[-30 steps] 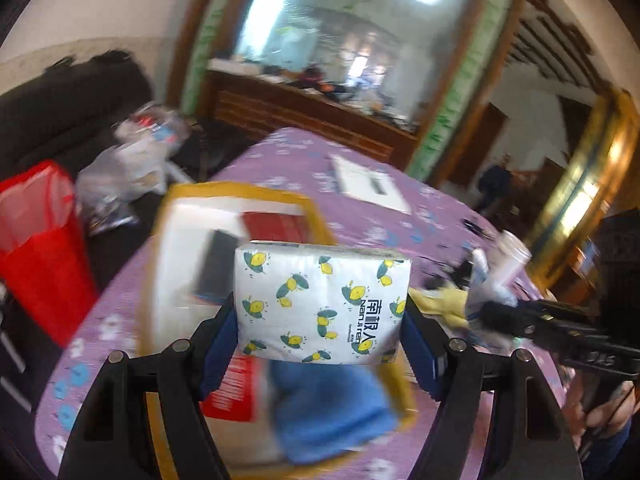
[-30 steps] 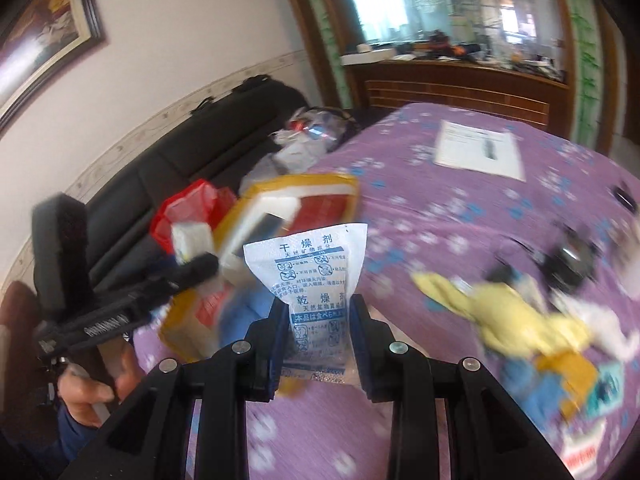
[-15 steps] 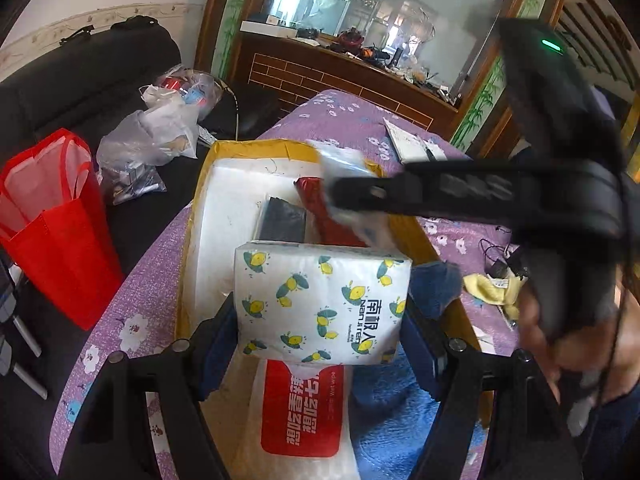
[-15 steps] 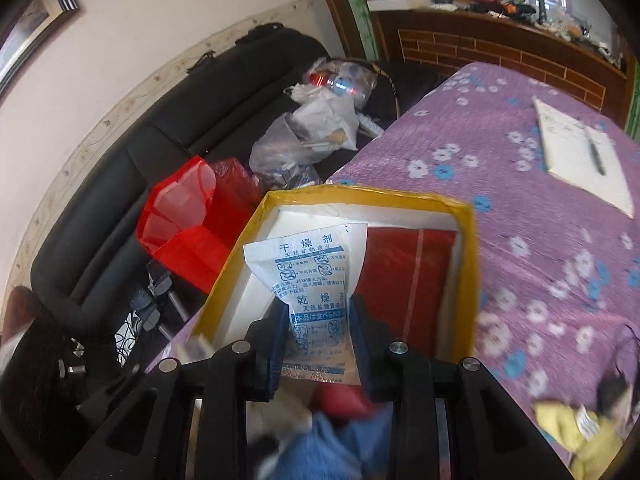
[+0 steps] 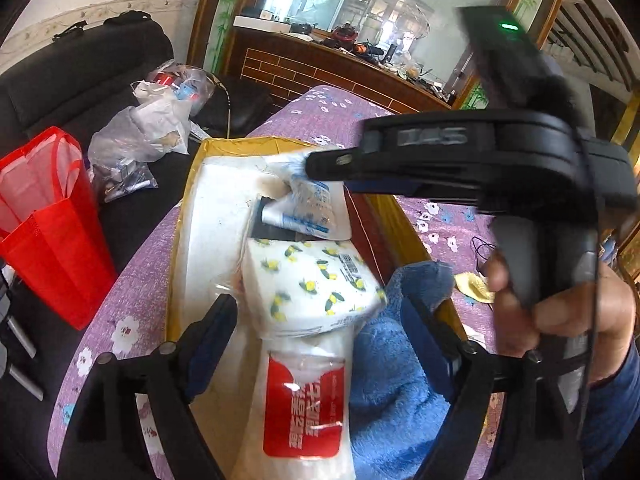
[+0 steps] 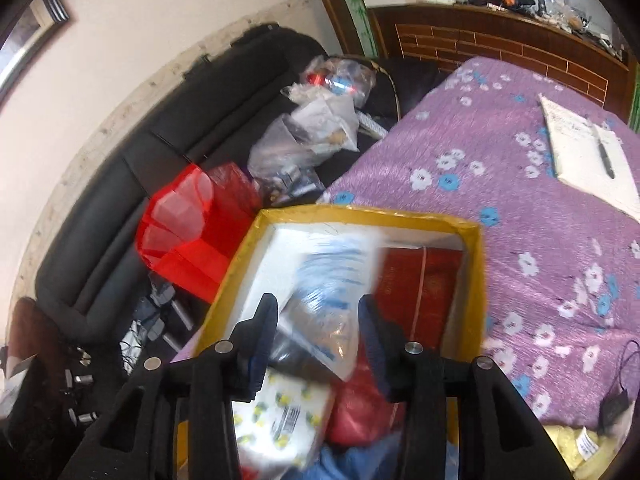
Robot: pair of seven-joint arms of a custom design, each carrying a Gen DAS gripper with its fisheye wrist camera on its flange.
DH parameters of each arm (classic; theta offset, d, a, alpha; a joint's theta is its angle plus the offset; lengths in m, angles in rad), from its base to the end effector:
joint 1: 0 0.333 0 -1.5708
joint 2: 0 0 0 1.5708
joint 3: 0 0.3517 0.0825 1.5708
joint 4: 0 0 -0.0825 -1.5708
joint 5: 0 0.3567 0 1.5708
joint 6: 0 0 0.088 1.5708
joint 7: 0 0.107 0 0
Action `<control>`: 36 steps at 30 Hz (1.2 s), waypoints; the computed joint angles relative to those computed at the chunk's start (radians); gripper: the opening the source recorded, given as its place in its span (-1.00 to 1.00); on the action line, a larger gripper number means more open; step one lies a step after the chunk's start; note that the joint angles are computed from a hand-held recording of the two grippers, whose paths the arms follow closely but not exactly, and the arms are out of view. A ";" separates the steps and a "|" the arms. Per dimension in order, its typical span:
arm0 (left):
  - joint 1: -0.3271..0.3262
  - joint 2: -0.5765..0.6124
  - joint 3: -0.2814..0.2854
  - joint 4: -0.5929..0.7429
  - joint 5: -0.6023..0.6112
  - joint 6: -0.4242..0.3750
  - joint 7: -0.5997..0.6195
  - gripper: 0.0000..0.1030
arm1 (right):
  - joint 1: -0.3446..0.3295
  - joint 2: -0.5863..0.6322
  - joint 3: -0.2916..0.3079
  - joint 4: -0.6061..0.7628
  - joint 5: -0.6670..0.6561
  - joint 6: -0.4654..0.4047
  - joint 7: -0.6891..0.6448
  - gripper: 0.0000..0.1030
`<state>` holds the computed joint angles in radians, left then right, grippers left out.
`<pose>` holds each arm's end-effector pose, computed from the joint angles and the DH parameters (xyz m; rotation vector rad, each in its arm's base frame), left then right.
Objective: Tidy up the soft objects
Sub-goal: 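Move left gripper to pink plush toy while right moves to blue cloth roll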
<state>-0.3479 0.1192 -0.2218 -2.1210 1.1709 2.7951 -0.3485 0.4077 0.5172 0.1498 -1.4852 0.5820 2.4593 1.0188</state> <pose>0.4573 -0.3390 0.4517 -2.1284 1.5021 -0.9894 0.6319 0.3649 0.4694 -2.2261 1.0380 0.0839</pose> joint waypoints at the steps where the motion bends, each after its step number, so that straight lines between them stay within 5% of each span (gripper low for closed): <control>1: -0.006 -0.008 -0.001 -0.003 0.015 -0.009 -0.021 0.62 | -0.016 -0.032 0.012 -0.044 0.028 0.021 -0.032 -0.10; 8: -0.056 -0.012 -0.042 0.039 0.080 -0.071 -0.088 0.63 | -0.172 -0.302 0.044 -0.371 0.392 0.046 -0.425 0.07; 14: -0.138 0.110 -0.065 0.206 0.044 -0.098 0.048 0.64 | -0.249 -0.494 -0.091 -0.593 0.608 -0.054 -0.679 0.07; 19: -0.188 0.258 -0.076 0.361 -0.136 -0.096 0.277 0.64 | -0.314 -0.547 -0.191 -0.688 0.715 -0.067 -0.822 0.28; 21: -0.191 0.326 -0.095 0.437 -0.240 -0.104 0.380 0.64 | -0.347 -0.527 -0.218 -0.683 0.748 -0.092 -0.828 0.43; 23: -0.198 0.379 -0.109 0.502 -0.315 -0.121 0.471 0.64 | -0.403 -0.473 -0.252 -0.648 0.771 -0.213 -0.774 0.44; 26: -0.218 0.472 -0.135 0.629 -0.418 -0.182 0.636 0.64 | -0.448 -0.434 -0.251 -0.616 0.790 -0.213 -0.711 0.45; 29: -0.257 0.550 -0.120 0.746 -0.479 -0.230 0.716 0.64 | -0.495 -0.411 -0.251 -0.589 0.813 -0.318 -0.653 0.45; 33: -0.320 0.650 -0.067 0.901 -0.572 -0.303 0.800 0.64 | -0.486 -0.434 -0.232 -0.603 0.779 -0.195 -0.628 0.45; 36: -0.360 0.670 -0.013 0.929 -0.551 -0.289 0.790 0.64 | -0.478 -0.435 -0.227 -0.605 0.727 -0.167 -0.609 0.45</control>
